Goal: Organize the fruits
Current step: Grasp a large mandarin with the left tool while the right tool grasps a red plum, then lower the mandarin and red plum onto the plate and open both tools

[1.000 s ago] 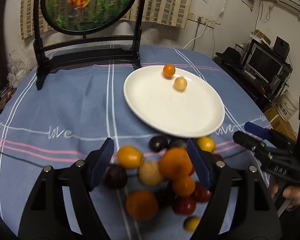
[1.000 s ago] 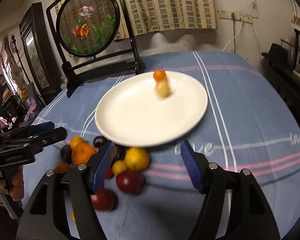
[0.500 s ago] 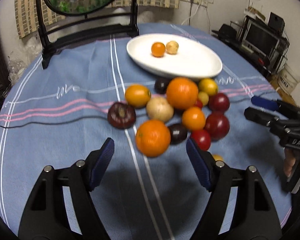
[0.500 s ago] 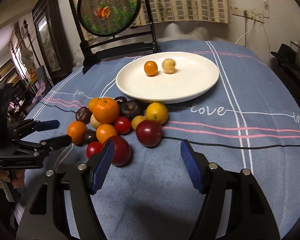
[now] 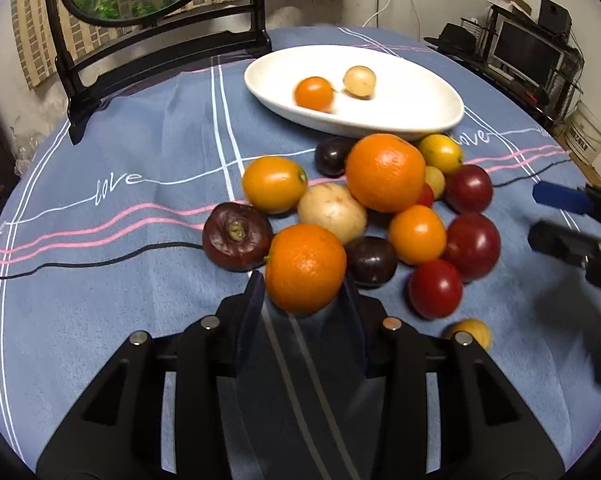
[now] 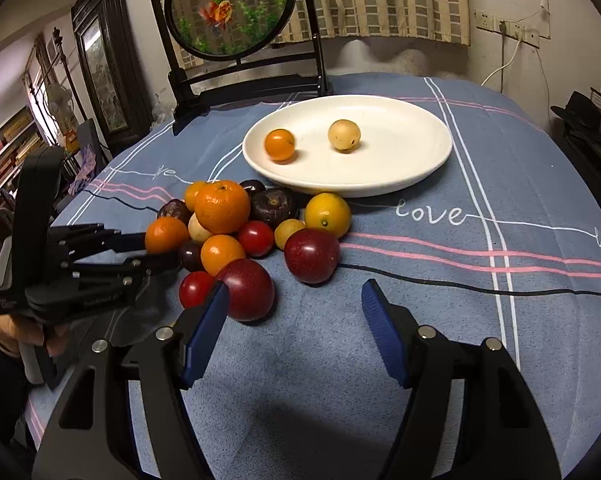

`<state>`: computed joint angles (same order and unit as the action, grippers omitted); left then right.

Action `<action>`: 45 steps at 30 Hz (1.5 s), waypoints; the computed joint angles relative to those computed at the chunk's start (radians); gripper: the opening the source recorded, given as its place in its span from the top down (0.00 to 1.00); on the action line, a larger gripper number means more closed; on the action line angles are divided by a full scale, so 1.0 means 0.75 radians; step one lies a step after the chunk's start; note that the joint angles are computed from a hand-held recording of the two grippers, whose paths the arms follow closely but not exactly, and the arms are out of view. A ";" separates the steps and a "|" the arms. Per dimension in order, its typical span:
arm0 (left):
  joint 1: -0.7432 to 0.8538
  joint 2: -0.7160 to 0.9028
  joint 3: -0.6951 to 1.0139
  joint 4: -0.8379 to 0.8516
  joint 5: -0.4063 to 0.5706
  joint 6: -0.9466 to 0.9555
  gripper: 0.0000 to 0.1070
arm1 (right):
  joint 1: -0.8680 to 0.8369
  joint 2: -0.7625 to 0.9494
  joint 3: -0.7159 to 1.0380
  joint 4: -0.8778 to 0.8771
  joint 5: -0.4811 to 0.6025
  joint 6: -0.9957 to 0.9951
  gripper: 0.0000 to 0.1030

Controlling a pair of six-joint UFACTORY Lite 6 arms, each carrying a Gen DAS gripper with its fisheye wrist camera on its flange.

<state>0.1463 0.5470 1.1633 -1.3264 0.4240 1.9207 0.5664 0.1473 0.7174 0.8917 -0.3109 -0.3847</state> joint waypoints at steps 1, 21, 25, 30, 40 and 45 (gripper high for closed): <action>0.003 0.013 0.014 -0.002 0.008 -0.004 0.65 | 0.004 0.007 0.006 0.008 0.002 -0.013 0.33; 0.095 0.022 0.020 -0.073 0.183 0.085 0.69 | 0.066 0.442 0.471 0.771 0.086 -0.930 0.52; 0.116 0.029 0.034 -0.055 0.208 0.058 0.69 | 0.072 0.445 0.478 0.747 0.098 -0.916 0.59; 0.129 -0.043 -0.016 -0.057 0.240 0.065 0.69 | 0.061 0.256 0.307 0.460 0.105 -0.599 0.59; -0.096 -0.067 0.229 0.108 0.177 -0.322 0.69 | -0.051 0.182 0.351 0.470 -0.178 -0.528 0.59; -0.257 0.139 0.534 0.357 0.081 -0.693 0.69 | -0.145 0.396 0.547 0.452 -0.133 -0.515 0.59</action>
<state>-0.0467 0.6515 1.5638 -1.0585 0.4844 1.4010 0.4574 0.4443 1.1280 1.2310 -0.4109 -0.7710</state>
